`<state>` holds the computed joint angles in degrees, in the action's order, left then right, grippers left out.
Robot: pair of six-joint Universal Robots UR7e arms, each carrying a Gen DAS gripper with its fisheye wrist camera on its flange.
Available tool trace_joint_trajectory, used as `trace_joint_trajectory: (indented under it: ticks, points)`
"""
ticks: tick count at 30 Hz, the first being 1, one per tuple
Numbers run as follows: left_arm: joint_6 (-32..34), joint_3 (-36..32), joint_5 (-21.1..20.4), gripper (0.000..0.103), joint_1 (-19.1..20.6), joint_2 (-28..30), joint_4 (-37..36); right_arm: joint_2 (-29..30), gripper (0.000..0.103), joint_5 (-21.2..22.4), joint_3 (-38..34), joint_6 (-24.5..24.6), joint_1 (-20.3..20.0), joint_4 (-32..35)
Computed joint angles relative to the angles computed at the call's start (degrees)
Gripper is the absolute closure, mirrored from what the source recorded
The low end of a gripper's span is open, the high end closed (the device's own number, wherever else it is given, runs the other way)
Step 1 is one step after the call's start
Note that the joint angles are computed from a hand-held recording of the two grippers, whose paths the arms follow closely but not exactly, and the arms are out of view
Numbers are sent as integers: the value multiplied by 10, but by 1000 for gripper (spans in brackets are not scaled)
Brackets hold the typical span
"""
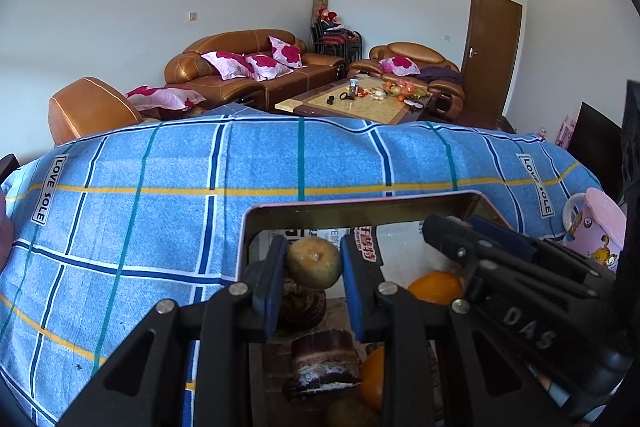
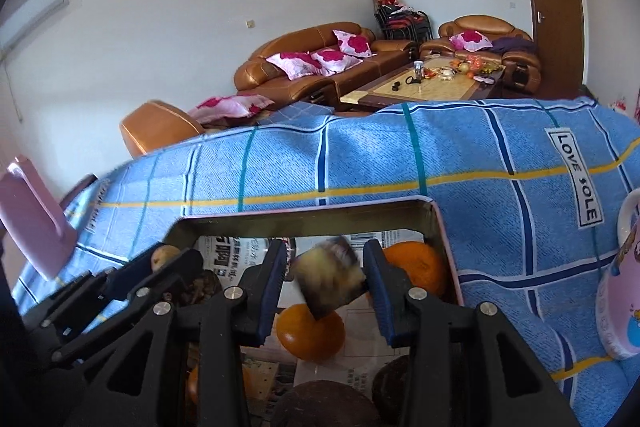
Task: Organize fruits
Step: 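Lower and open the right gripper over the tray while the left releases the brown fruit into it, then lift both open grippers away from the tray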
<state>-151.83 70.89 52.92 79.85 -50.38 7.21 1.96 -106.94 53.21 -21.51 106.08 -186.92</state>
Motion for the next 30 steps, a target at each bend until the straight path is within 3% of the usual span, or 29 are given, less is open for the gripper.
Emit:
trace_joint_trajectory:
  ticks: [3, 6, 12, 19, 22, 24, 27, 30]
  points:
    - [-2, -5, 1, 75, 1, 2, 6, -16, 55, 46, 27, 25, -9, -12]
    - [5, -2, -1, 75, 1, 1, -3, -22, 55, 57, 50, 24, -8, -80]
    - [9, -21, -4, 75, 0, 15, 14, -11, 43, 10, 50, 24, -1, -190]
    - [-7, -62, -14, 72, 2, 40, 68, -9, 43, 2, 50, 25, 0, -205]
    - [10, -43, -16, 48, -1, 32, 42, -9, 43, 3, 55, 15, 1, -220]
    - [26, -14, -21, 19, -4, 17, 1, -10, 43, 0, 60, 7, 3, -230]
    - [52, 40, -13, 3, -8, -13, -71, -11, 43, -3, 66, -3, 4, -242]
    - [70, 81, -2, 3, -9, -38, -124, -5, 43, -9, 60, -15, 6, -256]
